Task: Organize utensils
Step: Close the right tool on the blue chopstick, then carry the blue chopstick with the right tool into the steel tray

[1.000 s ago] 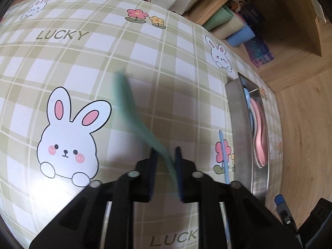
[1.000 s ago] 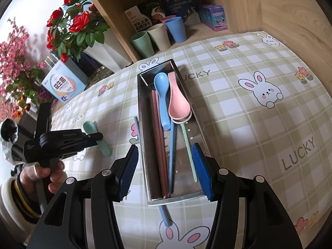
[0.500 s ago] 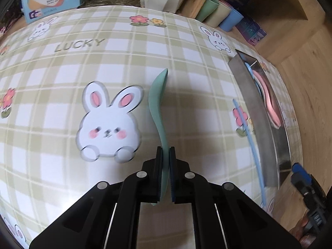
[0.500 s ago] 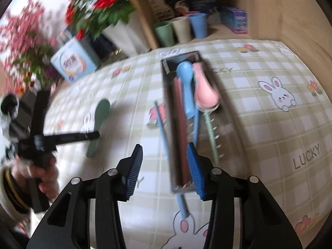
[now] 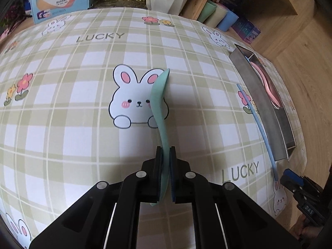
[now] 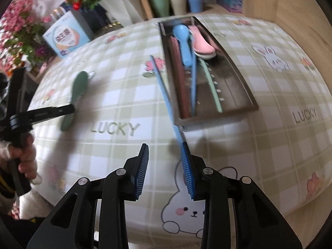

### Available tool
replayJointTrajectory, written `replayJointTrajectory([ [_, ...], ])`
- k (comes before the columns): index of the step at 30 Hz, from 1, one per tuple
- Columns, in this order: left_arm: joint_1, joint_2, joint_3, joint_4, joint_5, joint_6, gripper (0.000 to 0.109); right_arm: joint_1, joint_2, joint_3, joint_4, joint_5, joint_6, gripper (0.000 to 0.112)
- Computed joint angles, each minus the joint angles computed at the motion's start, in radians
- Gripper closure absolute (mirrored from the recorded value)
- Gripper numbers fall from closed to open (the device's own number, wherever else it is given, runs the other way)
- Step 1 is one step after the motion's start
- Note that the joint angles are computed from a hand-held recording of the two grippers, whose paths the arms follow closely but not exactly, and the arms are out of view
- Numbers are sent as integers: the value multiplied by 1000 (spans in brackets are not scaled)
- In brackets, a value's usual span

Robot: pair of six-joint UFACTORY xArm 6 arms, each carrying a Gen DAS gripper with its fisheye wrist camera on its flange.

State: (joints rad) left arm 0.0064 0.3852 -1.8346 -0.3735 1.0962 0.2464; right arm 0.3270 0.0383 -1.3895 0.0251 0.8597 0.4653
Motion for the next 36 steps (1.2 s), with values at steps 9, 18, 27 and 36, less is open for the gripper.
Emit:
replayJointTrajectory([
  [9, 16, -32, 49, -26, -12, 24, 102, 4, 63, -50, -90, 56, 39, 103],
  [18, 38, -67, 101, -51, -23, 37, 102, 51, 133, -152, 40, 109, -144, 105],
  [27, 48, -72, 112, -79, -22, 49, 102, 43, 291, -380, 16, 184, -148, 103],
  [36, 66, -60, 101, -125, -1, 60, 100, 42, 423, -549, -24, 205, -133, 103],
])
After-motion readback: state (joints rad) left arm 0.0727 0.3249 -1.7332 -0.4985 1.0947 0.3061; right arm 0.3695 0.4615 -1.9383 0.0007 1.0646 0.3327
